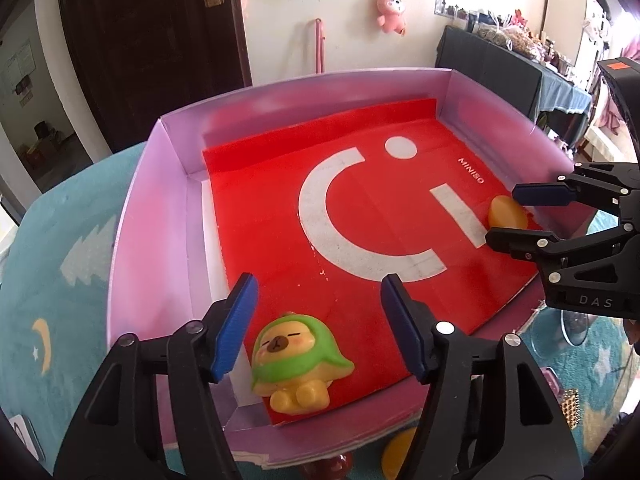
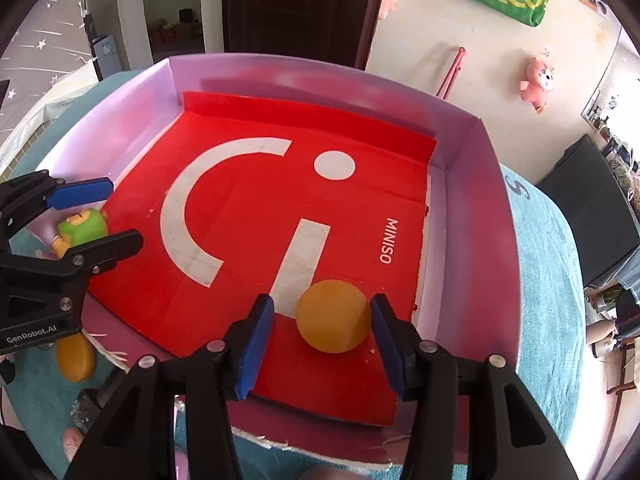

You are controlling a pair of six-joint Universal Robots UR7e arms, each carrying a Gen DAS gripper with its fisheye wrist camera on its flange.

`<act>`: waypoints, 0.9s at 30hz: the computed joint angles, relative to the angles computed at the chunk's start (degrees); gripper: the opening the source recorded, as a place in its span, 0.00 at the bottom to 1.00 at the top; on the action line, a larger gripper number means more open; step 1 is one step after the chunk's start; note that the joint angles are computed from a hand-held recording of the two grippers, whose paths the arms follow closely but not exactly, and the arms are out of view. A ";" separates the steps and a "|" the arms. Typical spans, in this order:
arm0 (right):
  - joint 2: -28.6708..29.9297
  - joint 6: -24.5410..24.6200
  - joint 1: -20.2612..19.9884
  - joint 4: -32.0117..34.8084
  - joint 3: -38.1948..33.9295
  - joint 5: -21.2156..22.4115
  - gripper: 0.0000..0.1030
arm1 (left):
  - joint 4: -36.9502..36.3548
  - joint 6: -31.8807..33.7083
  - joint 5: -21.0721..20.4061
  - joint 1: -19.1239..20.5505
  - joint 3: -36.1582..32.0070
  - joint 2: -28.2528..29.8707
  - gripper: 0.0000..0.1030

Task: Organize rigid objects
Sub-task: 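Open the left tool to drop the duck toy while the right tool releases the sponge in the box, then withdraw both open tools from the box back over the table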

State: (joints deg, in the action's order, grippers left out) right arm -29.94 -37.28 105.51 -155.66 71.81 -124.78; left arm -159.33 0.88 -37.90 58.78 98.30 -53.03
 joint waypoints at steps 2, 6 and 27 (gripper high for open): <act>-0.51 -0.05 0.18 -0.43 0.53 0.38 0.55 | -0.72 0.17 0.01 -0.31 0.27 -0.30 0.63; -1.69 -0.59 0.75 -2.74 2.10 1.01 0.64 | -2.71 0.84 0.37 -1.18 1.16 -0.97 0.68; -15.26 1.25 2.93 -17.26 17.52 11.85 0.84 | -24.05 5.42 3.64 -9.81 12.96 -6.69 0.87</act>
